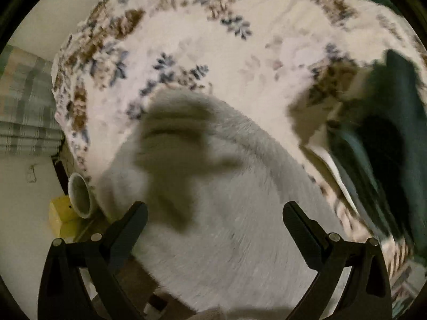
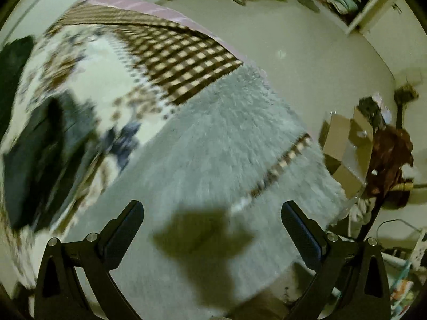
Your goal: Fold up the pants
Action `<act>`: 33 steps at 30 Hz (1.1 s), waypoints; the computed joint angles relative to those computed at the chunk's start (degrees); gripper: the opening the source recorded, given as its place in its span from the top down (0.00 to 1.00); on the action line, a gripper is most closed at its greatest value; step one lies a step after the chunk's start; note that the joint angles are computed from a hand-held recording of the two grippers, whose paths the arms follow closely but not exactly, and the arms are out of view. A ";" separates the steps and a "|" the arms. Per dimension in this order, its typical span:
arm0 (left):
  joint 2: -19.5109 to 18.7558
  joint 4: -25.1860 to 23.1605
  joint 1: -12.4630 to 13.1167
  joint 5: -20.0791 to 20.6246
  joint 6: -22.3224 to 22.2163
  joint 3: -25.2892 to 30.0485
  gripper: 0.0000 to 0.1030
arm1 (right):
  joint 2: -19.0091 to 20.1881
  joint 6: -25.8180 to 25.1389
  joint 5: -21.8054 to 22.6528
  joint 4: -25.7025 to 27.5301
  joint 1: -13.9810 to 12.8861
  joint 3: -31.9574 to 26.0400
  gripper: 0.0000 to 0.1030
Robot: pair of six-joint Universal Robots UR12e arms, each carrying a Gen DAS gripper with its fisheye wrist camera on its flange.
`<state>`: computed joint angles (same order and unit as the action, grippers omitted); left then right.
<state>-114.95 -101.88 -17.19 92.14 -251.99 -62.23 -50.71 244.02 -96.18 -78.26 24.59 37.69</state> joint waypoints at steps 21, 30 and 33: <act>-7.14 2.30 3.74 -0.08 -1.28 -1.38 0.50 | 15.52 4.75 1.63 0.71 -4.43 -10.15 0.01; 0.17 16.08 4.36 0.51 -2.91 -11.79 0.95 | 12.76 3.64 -1.58 0.14 -3.99 -6.67 0.82; 3.12 20.95 4.15 1.14 -2.19 -14.75 0.96 | 9.26 2.69 -2.64 -3.71 -3.70 -1.77 0.90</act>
